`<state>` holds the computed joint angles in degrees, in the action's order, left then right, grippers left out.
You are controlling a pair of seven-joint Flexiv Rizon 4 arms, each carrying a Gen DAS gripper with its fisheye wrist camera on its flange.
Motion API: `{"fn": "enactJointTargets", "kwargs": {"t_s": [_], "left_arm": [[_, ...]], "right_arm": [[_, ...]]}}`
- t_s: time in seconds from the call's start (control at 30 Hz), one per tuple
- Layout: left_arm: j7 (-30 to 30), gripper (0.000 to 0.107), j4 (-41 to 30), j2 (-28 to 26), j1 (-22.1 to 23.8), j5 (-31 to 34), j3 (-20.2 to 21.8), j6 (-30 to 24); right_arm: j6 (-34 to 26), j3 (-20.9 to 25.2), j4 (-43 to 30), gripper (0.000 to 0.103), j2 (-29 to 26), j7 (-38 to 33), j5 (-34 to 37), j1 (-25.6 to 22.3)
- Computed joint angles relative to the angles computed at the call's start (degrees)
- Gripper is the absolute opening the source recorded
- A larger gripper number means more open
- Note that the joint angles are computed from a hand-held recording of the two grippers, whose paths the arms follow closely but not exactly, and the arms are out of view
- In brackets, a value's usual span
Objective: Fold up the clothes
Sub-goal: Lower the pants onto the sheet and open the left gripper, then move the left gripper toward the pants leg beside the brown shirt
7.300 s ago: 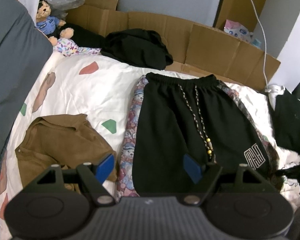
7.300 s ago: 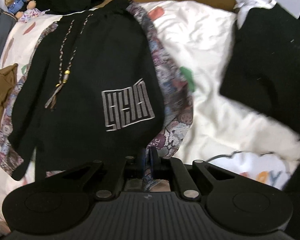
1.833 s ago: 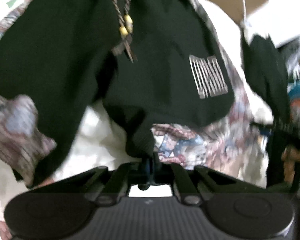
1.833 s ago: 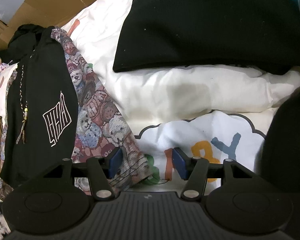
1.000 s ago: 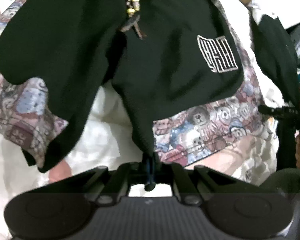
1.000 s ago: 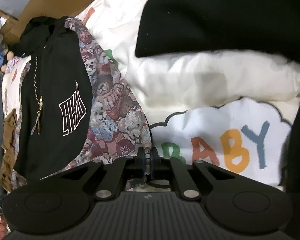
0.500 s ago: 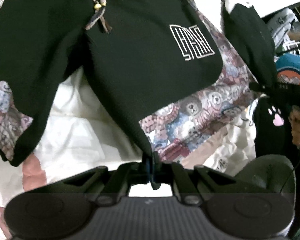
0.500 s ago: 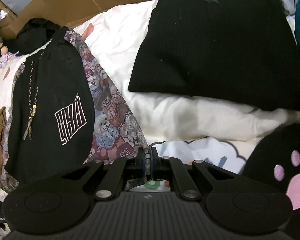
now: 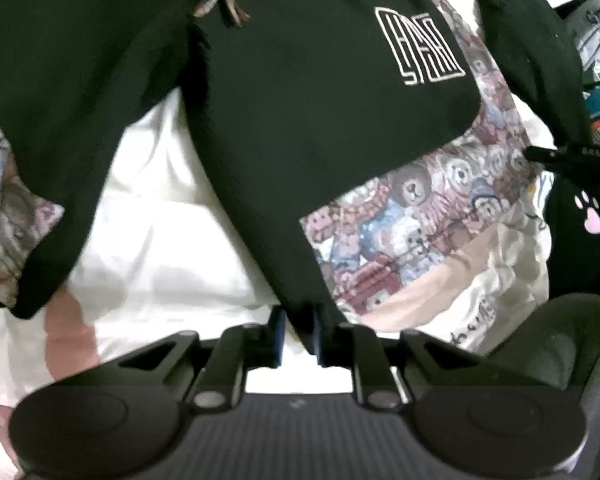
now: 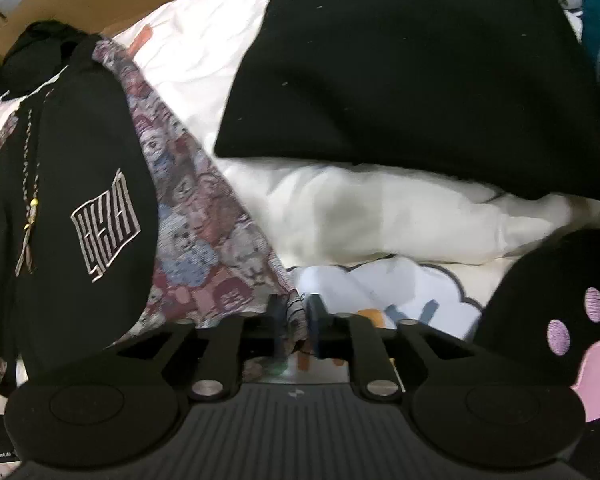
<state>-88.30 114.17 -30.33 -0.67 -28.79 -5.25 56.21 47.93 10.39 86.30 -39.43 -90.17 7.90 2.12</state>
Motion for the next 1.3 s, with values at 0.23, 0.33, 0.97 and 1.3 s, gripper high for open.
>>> {"fn": "enactJointTargets", "kwargs": {"t_s": [0.23, 0.33, 0.97, 1.3], "left_arm": [[0.41, 0.026, -1.25, 1.57, 0.38, -0.13, 0.51, -2.24], [-0.27, 0.027, -2.21, 2.51, 0.19, 0.09, 0.77, -2.29], [2.15, 0.037, -6.36, 14.52, 5.66, 8.40, 8.12, -4.24], [6.24, 0.039, -4.97, 15.81, 10.84, 6.70, 10.29, -3.00]], "right_arm": [[0.47, 0.14, 0.29, 0.043, 1.44, 0.11, 1.60, -1.14], [0.58, 0.13, 0.21, 0.044, 2.11, 0.43, 2.06, -1.31], [1.34, 1.10, -2.76, 0.056, 7.49, -0.77, 4.33, 1.22], [0.48, 1.06, -5.61, 0.067, 8.88, 0.92, 3.51, 4.13]]}}
